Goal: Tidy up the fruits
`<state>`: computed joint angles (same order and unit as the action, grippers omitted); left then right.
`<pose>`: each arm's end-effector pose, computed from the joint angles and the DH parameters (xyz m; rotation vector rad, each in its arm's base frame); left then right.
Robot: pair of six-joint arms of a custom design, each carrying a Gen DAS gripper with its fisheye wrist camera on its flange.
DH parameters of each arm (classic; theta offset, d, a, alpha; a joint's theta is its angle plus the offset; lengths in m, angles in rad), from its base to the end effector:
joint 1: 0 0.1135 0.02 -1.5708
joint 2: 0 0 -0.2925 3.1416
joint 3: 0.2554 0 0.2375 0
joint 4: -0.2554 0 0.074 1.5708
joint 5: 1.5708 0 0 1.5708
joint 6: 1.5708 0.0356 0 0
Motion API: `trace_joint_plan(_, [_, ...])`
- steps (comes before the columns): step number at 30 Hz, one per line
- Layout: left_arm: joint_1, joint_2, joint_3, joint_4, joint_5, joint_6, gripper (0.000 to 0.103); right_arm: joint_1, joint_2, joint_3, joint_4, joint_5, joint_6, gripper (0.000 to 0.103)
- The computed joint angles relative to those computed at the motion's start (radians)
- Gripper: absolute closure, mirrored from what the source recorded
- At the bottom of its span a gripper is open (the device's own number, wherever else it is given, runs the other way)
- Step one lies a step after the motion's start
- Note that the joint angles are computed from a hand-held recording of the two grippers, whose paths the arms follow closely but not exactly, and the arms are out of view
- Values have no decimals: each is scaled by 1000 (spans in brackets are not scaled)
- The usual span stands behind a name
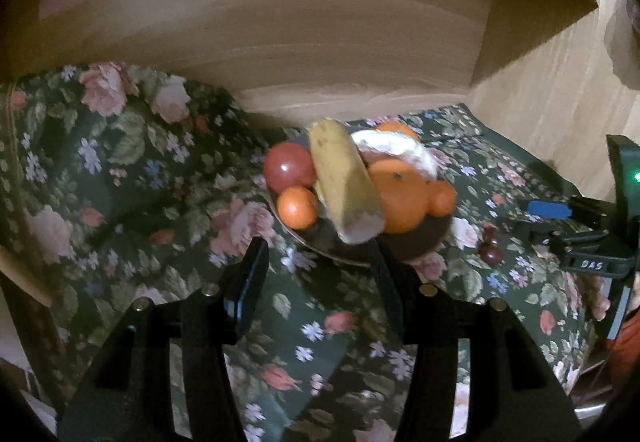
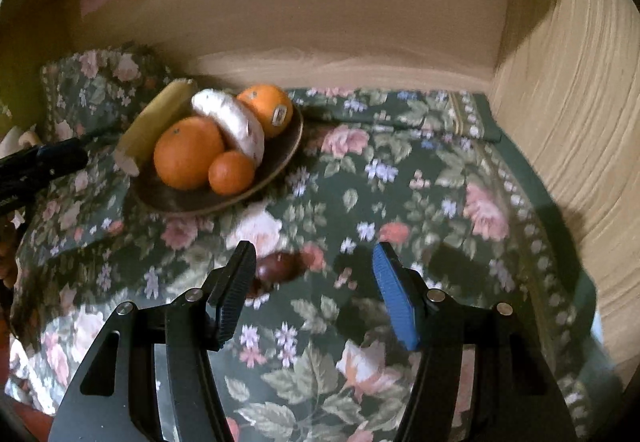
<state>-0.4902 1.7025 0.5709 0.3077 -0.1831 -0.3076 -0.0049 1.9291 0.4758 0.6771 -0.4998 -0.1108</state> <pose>0.2540 -0.1282 0.1410 0.1318 2.3791 -0.1610 0.2843 0.0157 0.0925 -0.3635 2.2574 0.5241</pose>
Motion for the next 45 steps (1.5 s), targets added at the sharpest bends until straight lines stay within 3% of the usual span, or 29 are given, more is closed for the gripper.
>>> trace_joint_plan(9, [-71, 15, -32, 23, -15, -36, 51, 42, 43, 4, -5, 10, -39, 57])
trace_joint_plan(15, [-96, 17, -39, 32, -14, -48, 51, 53, 51, 36, -29, 12, -30, 58])
trace_joint_plan(19, [-112, 18, -32, 26, -23, -49, 51, 63, 67, 72, -56, 19, -26, 67])
trace_joint_plan(26, [-157, 42, 5, 10, -18, -43, 51, 39, 87, 122, -129, -73, -39, 83])
trace_joint_plan(35, [-225, 160, 148, -36, 10, -39, 51, -6, 36, 20, -32, -86, -44, 84])
trace_joint_plan(42, [-250, 313, 327, -112, 100, -55, 51, -90, -16, -56, 34, -102, -53, 84])
trace_joint_plan(45, [-267, 377, 403, -148, 97, -54, 56, -121, -28, -77, 52, -118, -61, 84])
